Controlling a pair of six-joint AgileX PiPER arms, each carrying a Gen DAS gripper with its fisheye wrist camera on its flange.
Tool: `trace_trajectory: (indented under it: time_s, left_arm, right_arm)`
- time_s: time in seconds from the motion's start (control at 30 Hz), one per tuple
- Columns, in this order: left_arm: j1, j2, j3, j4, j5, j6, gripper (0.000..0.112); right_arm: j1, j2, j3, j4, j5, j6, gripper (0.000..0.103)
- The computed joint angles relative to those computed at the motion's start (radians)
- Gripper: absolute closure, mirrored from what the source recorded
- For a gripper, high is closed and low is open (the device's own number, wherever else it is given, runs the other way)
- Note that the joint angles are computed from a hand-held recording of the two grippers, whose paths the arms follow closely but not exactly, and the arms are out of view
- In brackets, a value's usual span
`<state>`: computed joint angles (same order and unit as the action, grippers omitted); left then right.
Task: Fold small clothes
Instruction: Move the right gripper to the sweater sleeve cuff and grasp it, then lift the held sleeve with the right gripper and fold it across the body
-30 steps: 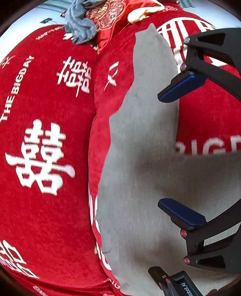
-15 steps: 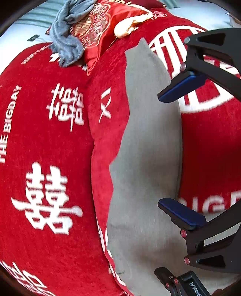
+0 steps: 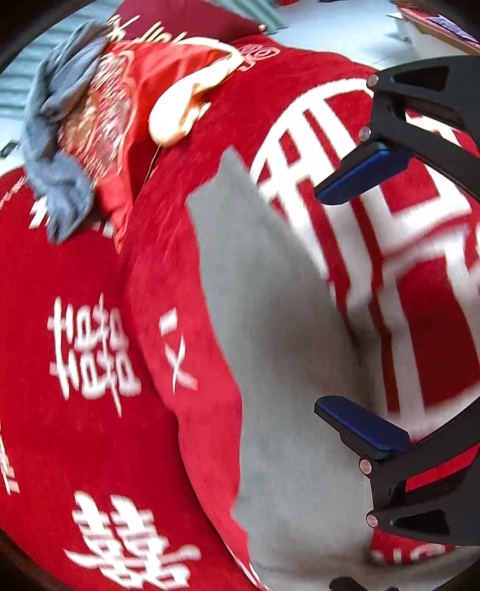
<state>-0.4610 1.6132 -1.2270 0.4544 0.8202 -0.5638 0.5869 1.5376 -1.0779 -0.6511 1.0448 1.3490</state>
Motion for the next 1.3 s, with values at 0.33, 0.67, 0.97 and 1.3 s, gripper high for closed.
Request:
trace_trajectory:
  time_s: [0.33, 0.67, 0.97, 1.3]
  left_arm:
    - [-0.081, 0.120, -0.090, 0.022, 0.010, -0.043, 0.010]
    - [-0.033, 0.173, -0.129, -0.085, -0.017, 0.024, 0.010]
    - [0.020, 0.165, -0.140, -0.160, -0.022, 0.069, 0.010]
    - [0.024, 0.153, -0.150, -0.191, 0.018, 0.133, 0.009]
  right_arm:
    - [-0.223, -0.026, 0.103, -0.039, -0.163, -0.074, 0.000]
    - [-0.236, 0.070, 0.001, -0.054, -0.256, -0.222, 0.071]
    - [-0.246, -0.160, 0.131, -0.055, -0.472, -0.080, 0.092]
    - [-0.187, -0.266, 0.117, -0.058, -0.366, -0.050, 0.091]
